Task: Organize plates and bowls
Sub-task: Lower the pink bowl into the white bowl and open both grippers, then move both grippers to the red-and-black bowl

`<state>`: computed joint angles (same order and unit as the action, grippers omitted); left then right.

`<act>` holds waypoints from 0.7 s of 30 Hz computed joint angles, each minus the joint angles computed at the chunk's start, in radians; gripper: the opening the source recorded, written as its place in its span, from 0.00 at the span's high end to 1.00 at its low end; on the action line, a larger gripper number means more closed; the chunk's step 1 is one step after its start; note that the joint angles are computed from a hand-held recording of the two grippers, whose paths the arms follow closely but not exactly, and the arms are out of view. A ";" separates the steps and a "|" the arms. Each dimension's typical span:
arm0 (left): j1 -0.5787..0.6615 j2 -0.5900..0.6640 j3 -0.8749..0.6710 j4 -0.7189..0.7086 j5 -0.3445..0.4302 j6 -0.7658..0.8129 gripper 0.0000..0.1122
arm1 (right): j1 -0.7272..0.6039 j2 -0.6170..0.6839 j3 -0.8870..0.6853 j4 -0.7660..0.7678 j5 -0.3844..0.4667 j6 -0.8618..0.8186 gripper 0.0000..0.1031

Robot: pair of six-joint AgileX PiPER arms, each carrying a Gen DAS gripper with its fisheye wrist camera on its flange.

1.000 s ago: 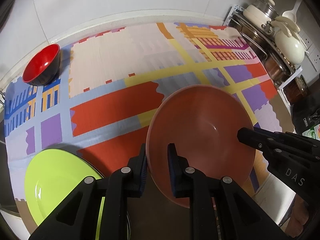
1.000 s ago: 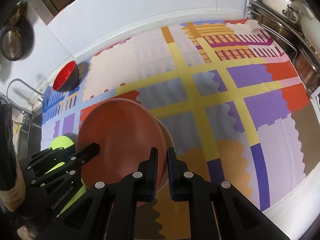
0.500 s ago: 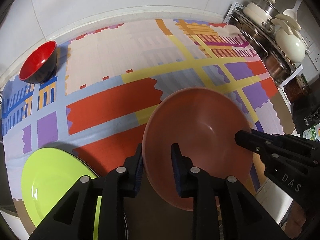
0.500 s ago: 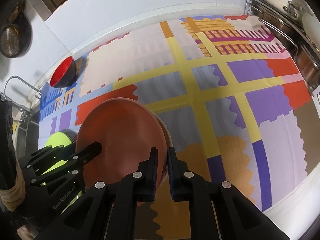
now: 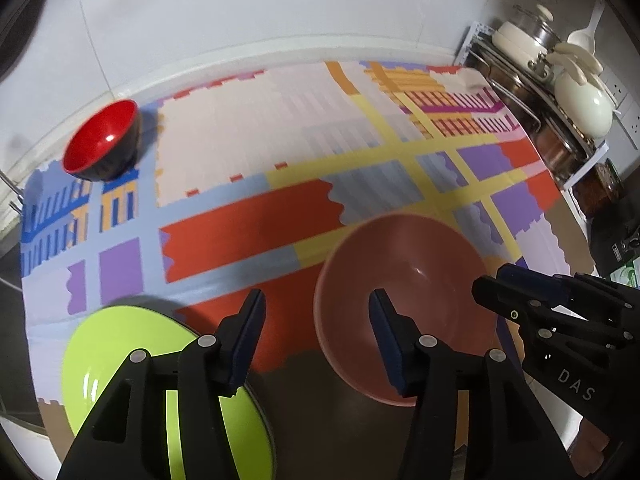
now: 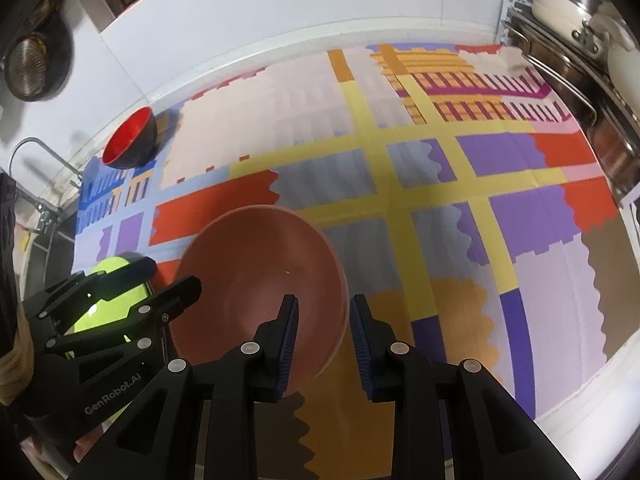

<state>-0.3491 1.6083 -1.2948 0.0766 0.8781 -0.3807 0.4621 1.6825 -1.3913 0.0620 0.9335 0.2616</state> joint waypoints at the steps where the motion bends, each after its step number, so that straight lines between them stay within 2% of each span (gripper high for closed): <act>1: 0.001 -0.007 0.002 0.014 0.000 -0.007 0.52 | 0.004 -0.002 -0.003 -0.002 -0.001 -0.001 0.73; 12: 0.036 -0.093 0.018 0.154 -0.002 -0.085 0.42 | 0.056 0.008 -0.077 -0.005 -0.015 -0.015 0.73; 14: 0.053 -0.108 0.019 0.174 0.002 -0.091 0.39 | 0.070 0.015 -0.098 -0.009 -0.018 -0.014 0.67; 21: 0.113 -0.143 0.029 0.215 0.001 -0.107 0.33 | 0.113 0.061 -0.188 -0.023 -0.035 -0.006 0.64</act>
